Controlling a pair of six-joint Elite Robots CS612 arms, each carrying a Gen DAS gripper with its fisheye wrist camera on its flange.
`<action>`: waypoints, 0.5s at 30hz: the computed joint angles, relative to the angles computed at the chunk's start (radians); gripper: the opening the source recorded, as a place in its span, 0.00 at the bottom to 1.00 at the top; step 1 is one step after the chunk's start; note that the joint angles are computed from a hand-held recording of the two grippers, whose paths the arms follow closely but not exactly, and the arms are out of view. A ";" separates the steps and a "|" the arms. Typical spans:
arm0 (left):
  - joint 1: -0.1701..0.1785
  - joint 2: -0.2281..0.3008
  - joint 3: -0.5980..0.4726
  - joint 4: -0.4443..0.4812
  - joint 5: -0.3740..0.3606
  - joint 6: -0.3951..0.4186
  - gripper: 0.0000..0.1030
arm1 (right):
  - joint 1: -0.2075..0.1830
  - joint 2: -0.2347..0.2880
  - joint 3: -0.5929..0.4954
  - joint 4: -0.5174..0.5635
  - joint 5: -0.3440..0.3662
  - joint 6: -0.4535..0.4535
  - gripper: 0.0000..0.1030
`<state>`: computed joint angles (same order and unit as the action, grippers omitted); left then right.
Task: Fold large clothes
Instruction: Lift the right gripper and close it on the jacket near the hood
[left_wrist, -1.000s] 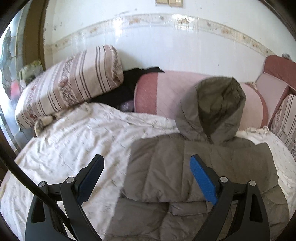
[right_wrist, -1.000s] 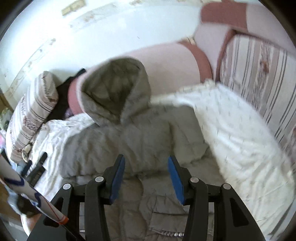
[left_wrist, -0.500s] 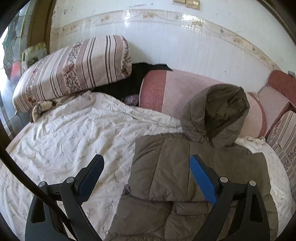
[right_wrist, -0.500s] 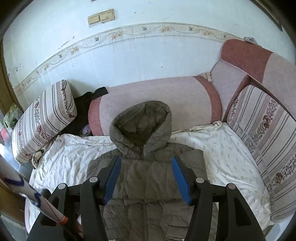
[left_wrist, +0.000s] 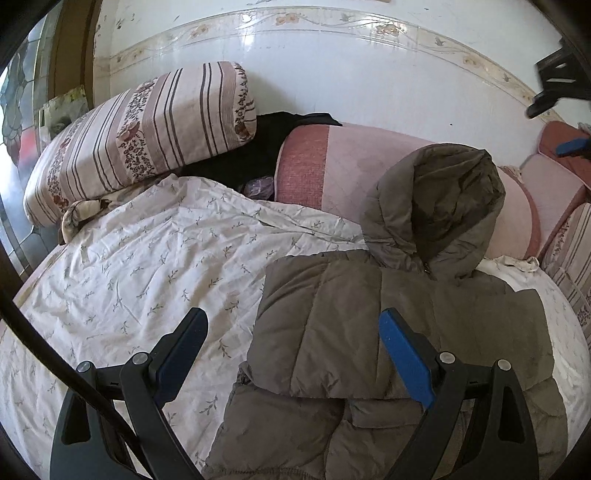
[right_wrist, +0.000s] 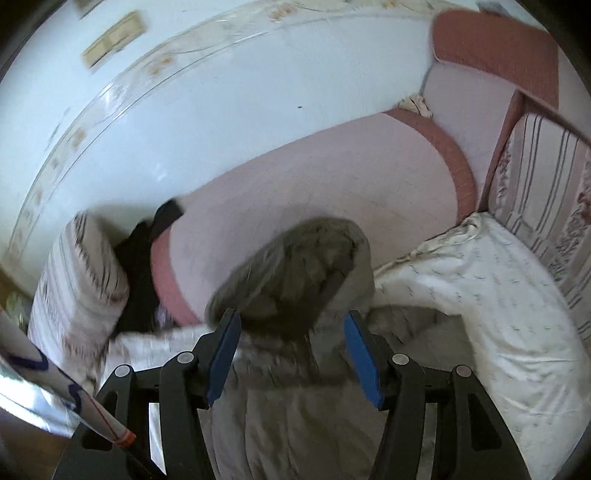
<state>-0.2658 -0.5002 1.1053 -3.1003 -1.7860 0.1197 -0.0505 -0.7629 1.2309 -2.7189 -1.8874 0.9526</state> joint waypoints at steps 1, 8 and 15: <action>-0.001 0.003 -0.005 -0.001 0.007 -0.007 0.91 | -0.013 0.018 -0.018 -0.009 0.019 0.011 0.65; -0.006 0.023 -0.036 0.031 -0.007 -0.027 0.91 | -0.079 0.137 -0.149 -0.059 0.128 0.118 0.77; -0.026 0.034 -0.041 0.038 0.034 0.034 0.91 | -0.105 0.217 -0.207 -0.117 0.201 0.141 0.19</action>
<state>-0.2922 -0.4662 1.0645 -3.0619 -1.7520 0.1540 -0.1553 -0.5461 1.0237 -2.8362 -1.6867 1.0936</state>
